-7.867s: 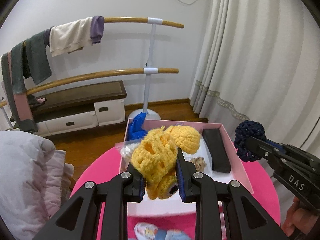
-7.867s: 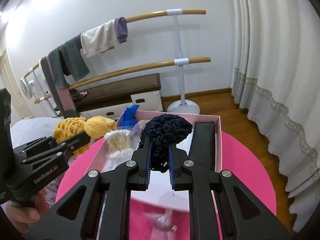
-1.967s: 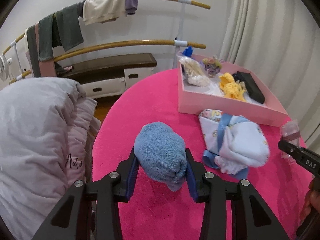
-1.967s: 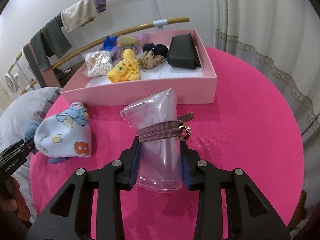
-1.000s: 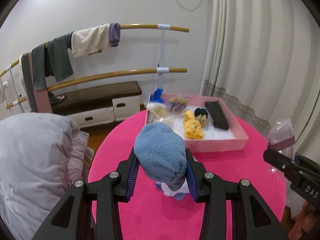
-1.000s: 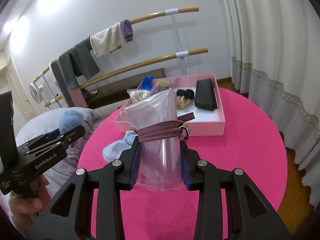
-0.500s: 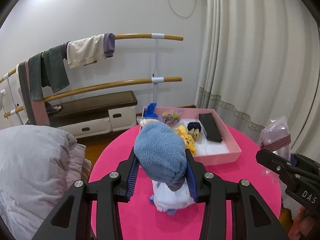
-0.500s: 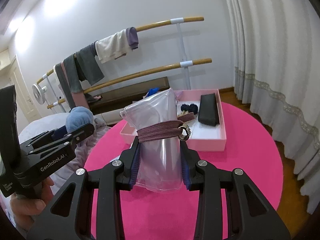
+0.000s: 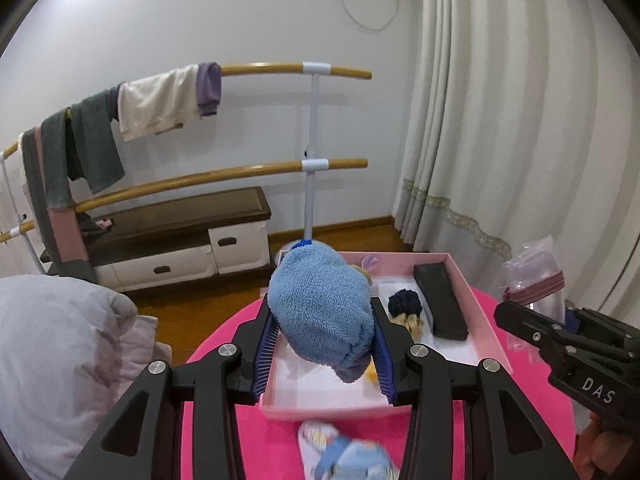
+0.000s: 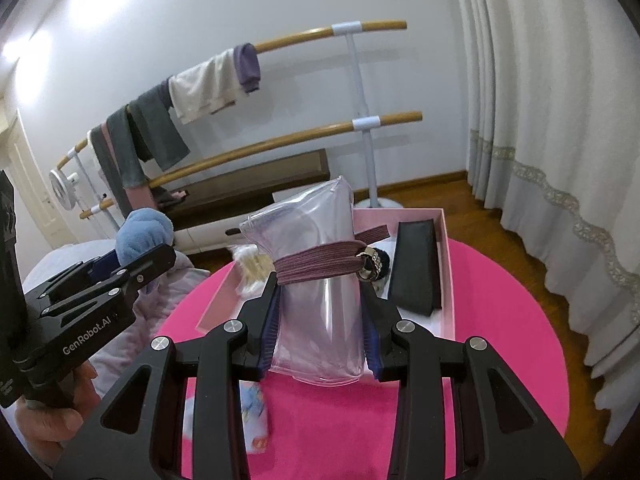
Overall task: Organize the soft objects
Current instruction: 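Carry the glove and bag into the pink box and open both grippers, then withdraw both grippers from the box toward the printed cloth bundle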
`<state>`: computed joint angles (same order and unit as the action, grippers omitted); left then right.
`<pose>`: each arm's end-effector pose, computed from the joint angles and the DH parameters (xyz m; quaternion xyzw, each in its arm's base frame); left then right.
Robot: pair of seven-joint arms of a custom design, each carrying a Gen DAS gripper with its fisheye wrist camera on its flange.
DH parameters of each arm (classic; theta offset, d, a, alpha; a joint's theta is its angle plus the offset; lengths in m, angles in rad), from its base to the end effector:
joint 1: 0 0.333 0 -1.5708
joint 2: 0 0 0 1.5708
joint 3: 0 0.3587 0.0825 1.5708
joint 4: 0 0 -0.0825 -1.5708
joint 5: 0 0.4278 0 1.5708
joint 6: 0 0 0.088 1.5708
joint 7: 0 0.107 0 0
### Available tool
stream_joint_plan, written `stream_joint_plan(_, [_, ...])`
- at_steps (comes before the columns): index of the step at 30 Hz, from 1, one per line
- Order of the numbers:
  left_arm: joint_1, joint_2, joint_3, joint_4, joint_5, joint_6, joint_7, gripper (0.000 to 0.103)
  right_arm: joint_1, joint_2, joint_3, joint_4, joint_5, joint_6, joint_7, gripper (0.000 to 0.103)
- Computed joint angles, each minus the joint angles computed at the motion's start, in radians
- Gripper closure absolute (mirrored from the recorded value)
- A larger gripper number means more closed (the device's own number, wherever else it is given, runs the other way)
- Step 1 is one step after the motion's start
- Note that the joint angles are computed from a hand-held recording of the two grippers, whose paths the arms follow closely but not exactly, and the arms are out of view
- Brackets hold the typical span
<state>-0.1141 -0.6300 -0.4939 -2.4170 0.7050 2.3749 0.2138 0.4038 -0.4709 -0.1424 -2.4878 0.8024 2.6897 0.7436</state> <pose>0.3477 -0.2785 0.5884 -0.7216 0.5046 -0.2802 0.3822 0.4567 0.0916 0.5383 -0.7709 0.4768 -0.1072 0.4086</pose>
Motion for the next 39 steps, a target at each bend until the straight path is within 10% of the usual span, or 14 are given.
stream_joint_plan(15, [0.029,0.461,0.2,0.254,0.033,0.127,0.167,0.06,-0.108,0.327,0.101,0.172,-0.049,-0.011,0.085,0.067])
stream_joint_plan(18, [0.019,0.515,0.232,0.301,0.031,0.114,0.179,0.042,-0.126,0.351,0.119,0.183,-0.066,-0.01,0.099,0.064])
stream_joint_plan(22, [0.006,0.537,0.255,0.315,0.064,0.117,0.162,0.026,-0.138,0.365,0.132,0.187,-0.066,-0.002,0.105,0.046])
stream_joint_plan(27, [-0.003,0.524,0.261,0.304,0.119,0.104,0.098,0.01,-0.141,0.344,0.136,0.166,-0.045,0.034,0.103,0.0])
stream_joint_plan(39, [0.007,0.397,0.219,0.204,0.243,0.102,-0.062,0.0,-0.088,0.186,0.089,0.078,0.007,0.088,0.069,0.0])
